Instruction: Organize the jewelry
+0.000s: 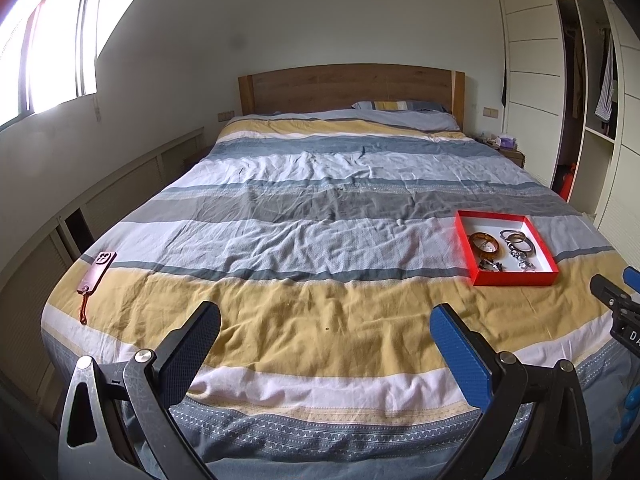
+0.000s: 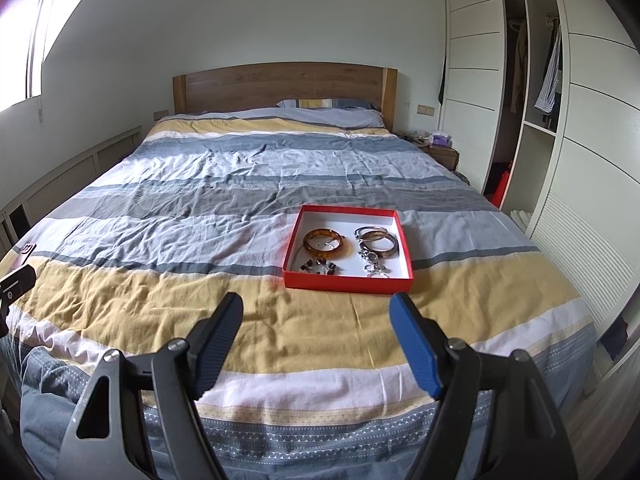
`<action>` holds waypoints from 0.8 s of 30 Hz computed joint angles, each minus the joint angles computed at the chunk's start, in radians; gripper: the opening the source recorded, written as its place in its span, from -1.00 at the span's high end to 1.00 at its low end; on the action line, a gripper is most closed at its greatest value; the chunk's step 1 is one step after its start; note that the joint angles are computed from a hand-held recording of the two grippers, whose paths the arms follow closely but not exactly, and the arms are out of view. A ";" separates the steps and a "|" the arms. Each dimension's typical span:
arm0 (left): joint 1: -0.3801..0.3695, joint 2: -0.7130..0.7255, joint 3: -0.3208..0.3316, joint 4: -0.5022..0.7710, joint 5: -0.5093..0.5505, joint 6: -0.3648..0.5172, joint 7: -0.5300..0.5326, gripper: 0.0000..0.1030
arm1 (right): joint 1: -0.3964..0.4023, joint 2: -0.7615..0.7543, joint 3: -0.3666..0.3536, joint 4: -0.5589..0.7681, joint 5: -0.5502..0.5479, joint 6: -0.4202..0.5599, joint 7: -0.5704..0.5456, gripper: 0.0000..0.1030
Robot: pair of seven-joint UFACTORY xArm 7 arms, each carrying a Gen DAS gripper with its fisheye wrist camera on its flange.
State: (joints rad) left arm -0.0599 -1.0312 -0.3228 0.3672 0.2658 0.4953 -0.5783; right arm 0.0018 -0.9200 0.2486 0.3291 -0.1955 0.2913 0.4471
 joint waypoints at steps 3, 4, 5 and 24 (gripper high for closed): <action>0.003 0.002 0.001 -0.004 0.001 -0.001 -0.003 -0.99 | 0.000 0.002 -0.001 0.001 -0.001 0.003 -0.001 -0.44; 0.003 0.004 0.002 -0.004 0.001 -0.001 -0.003 -0.99 | 0.002 0.000 -0.004 0.001 -0.002 0.004 -0.004 -0.44; 0.003 0.005 0.002 -0.006 0.001 -0.002 -0.003 -0.99 | 0.000 0.003 -0.001 0.000 -0.001 0.002 -0.002 -0.44; -0.003 0.069 0.033 -0.028 -0.010 -0.023 0.017 -0.99 | -0.003 0.079 0.024 0.013 -0.018 -0.011 0.033 -0.44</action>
